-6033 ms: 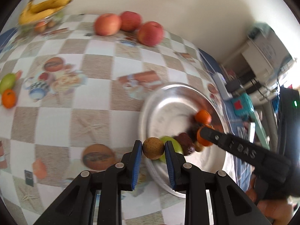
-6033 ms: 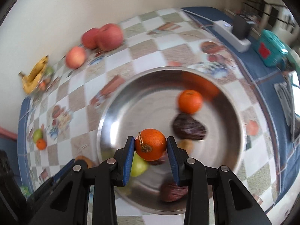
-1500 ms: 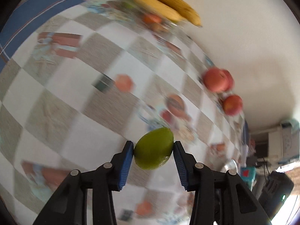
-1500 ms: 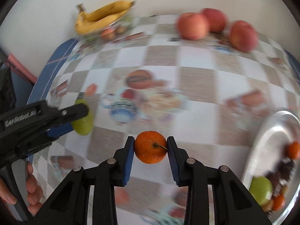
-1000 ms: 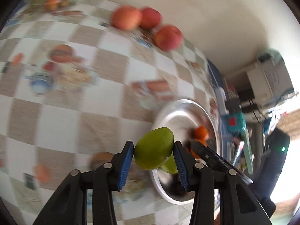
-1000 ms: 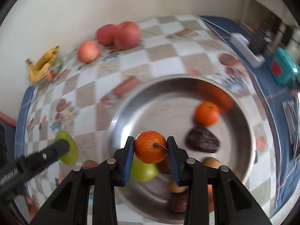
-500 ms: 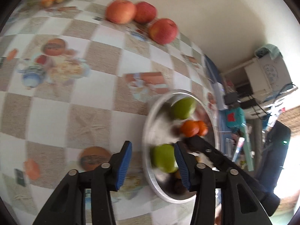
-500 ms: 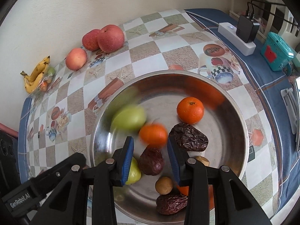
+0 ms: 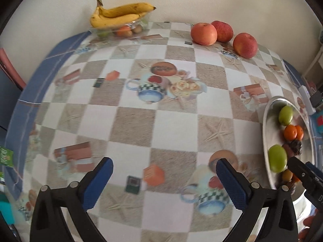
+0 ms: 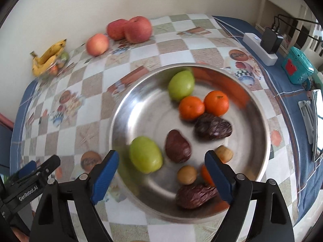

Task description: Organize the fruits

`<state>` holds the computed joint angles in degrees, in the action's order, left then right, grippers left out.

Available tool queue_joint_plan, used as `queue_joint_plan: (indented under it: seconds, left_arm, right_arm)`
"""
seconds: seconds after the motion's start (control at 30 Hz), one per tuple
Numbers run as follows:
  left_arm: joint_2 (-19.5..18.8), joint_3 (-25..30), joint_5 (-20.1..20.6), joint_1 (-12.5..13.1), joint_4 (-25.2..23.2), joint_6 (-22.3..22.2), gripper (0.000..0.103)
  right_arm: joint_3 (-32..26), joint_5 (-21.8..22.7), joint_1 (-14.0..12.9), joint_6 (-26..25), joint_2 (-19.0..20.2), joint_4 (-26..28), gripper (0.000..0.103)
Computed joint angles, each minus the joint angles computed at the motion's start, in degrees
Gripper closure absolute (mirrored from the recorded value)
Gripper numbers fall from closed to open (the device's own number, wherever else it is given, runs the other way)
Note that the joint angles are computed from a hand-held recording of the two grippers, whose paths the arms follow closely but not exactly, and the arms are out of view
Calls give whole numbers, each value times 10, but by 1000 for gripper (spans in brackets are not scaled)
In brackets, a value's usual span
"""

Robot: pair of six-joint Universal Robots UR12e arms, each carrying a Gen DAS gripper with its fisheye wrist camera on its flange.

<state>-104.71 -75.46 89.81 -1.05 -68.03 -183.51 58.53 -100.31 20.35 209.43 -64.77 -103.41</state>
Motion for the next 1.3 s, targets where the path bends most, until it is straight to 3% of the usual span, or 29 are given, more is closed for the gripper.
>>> queue_joint_plan:
  seconds: [0.07, 0.2, 0.47, 0.63, 1.3]
  left_arm:
    - [7, -7, 1, 1, 4, 6, 0]
    - [19, -15, -8, 6, 12, 12, 0]
    - [27, -18, 59, -6, 18, 19, 0]
    - [30, -20, 123, -20, 28, 25, 0]
    - [27, -8, 116, -18, -17, 30, 0]
  right_arm:
    - [3, -7, 6, -5, -3, -1, 6]
    - [13, -15, 13, -3, -11, -11, 6]
    - [24, -33, 26, -15, -24, -22, 6]
    - [25, -45, 32, -23, -25, -24, 6]
    - [24, -59, 34, -29, -24, -36, 6]
